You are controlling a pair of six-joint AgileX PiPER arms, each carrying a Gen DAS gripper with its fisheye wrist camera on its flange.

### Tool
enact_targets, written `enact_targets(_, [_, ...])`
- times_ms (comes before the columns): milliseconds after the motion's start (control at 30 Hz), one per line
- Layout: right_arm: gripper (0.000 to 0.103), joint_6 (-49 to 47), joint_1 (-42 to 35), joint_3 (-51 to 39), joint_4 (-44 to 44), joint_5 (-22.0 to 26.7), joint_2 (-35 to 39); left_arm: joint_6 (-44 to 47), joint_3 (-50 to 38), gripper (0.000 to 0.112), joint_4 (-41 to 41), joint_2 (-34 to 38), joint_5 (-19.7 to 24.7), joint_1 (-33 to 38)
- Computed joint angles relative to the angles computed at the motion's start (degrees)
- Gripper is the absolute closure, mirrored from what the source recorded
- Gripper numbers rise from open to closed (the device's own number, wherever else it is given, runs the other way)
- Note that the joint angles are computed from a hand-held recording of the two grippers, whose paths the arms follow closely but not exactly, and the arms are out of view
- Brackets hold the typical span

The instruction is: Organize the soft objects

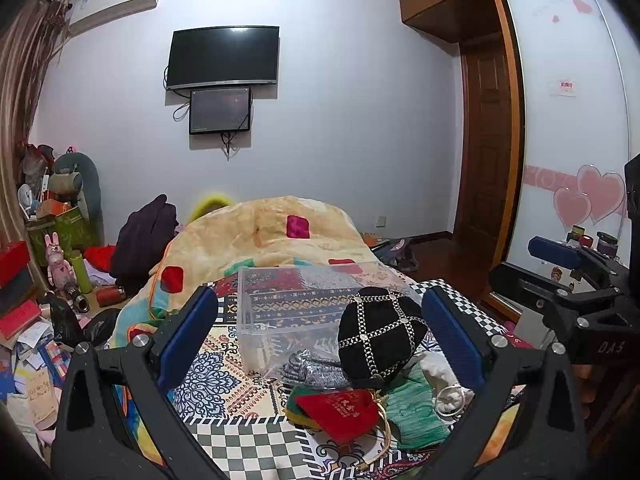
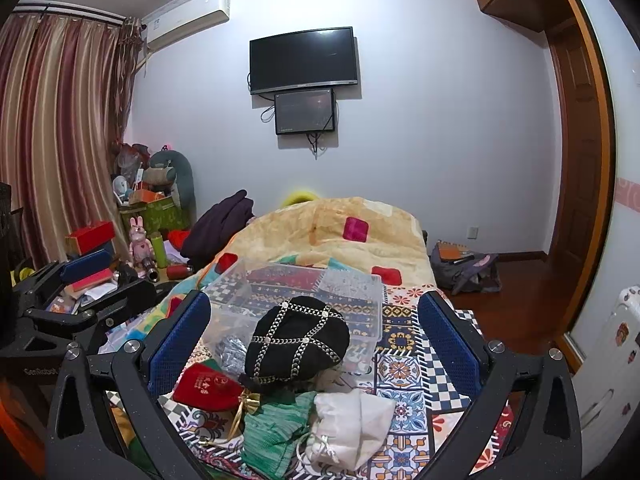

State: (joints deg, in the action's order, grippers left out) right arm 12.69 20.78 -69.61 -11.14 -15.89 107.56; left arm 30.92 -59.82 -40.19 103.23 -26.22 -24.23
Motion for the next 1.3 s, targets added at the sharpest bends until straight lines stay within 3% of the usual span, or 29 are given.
enact_targets(1300, [0.0, -0.29, 0.35, 1.77, 0.38, -2.8, -0.51, -0.72, 0.1, 0.009, 0.23, -0.02, 0.23, -0.24])
